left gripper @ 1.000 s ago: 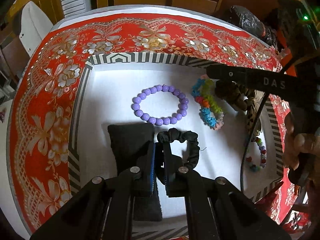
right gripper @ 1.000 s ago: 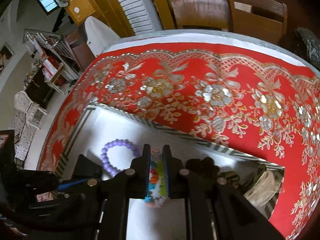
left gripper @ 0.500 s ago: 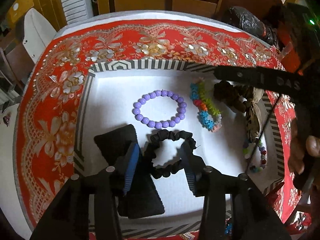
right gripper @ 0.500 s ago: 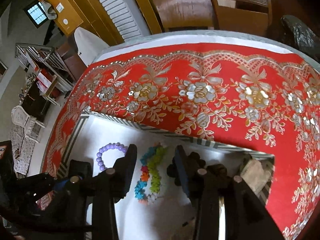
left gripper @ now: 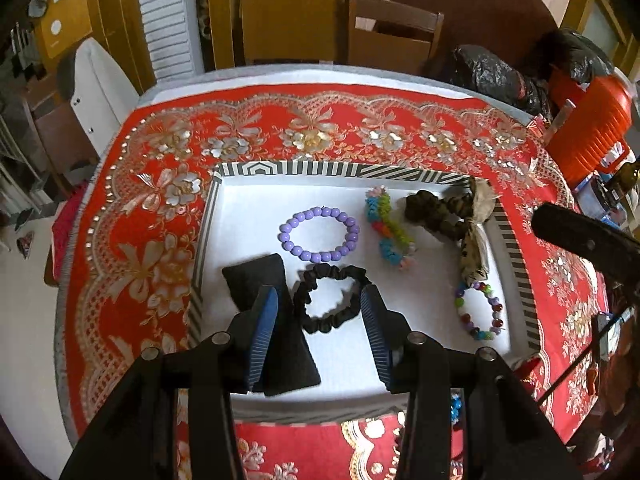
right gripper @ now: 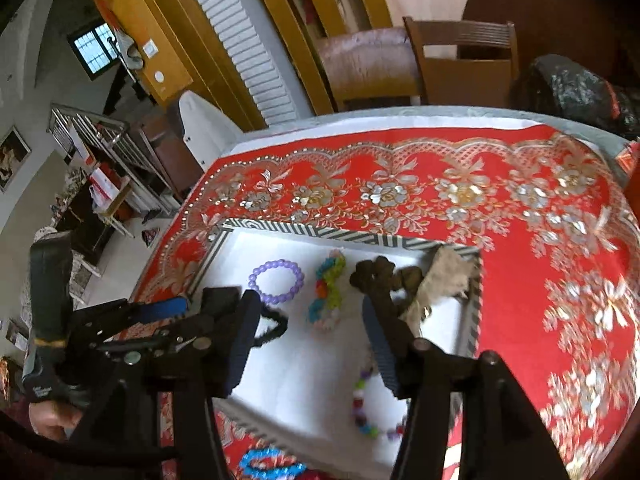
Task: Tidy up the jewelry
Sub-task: 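Release the black scrunchie in the tray with the left tool while the right tool drops the flower bracelet there, then grasp the blue bead bracelet with the left tool while the right tool grasps the red bow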
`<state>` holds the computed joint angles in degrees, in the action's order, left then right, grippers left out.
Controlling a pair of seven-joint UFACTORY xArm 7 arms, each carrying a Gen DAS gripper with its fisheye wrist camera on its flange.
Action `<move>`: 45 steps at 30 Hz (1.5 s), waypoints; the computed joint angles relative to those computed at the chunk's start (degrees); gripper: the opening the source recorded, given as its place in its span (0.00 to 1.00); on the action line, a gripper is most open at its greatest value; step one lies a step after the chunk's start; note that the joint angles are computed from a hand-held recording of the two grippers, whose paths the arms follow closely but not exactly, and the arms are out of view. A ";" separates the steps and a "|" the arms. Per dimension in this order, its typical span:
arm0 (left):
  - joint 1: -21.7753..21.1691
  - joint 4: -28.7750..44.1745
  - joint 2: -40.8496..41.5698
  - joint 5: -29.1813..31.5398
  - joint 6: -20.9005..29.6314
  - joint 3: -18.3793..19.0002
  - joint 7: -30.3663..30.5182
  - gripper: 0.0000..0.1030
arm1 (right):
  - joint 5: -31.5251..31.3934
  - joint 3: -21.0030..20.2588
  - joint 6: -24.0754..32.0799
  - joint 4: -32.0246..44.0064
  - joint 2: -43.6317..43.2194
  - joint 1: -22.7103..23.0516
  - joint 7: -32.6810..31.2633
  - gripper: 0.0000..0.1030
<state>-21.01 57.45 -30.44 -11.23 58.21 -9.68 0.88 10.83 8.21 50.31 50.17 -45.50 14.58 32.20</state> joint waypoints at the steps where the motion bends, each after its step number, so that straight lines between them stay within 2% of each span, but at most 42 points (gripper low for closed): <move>1: -0.04 -0.25 -0.81 0.09 0.13 -0.05 -0.08 0.28 | -0.17 0.43 0.55 -0.32 -1.21 -0.19 0.71 0.54; 12: -0.90 -3.13 -8.41 0.60 1.49 -0.50 -0.47 0.28 | -2.40 4.67 10.10 -2.49 -13.10 -1.02 7.58 0.55; 23: -2.20 -6.16 -14.35 0.07 3.49 -0.82 1.08 0.28 | -3.09 8.64 19.27 -1.86 -20.96 -0.99 11.83 0.58; 38: -3.01 -8.41 -18.74 -0.80 5.52 -1.23 2.43 0.28 | -1.32 11.98 23.98 -1.91 -25.18 -0.81 17.04 0.58; 45: -3.51 -9.32 -18.85 -2.72 7.17 0.12 2.90 0.28 | -0.45 12.53 26.54 -3.01 -26.68 0.29 18.08 0.58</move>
<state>-24.52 48.13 -49.29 -13.96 65.38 -9.56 3.79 10.38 20.74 76.84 47.16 -72.18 14.87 50.28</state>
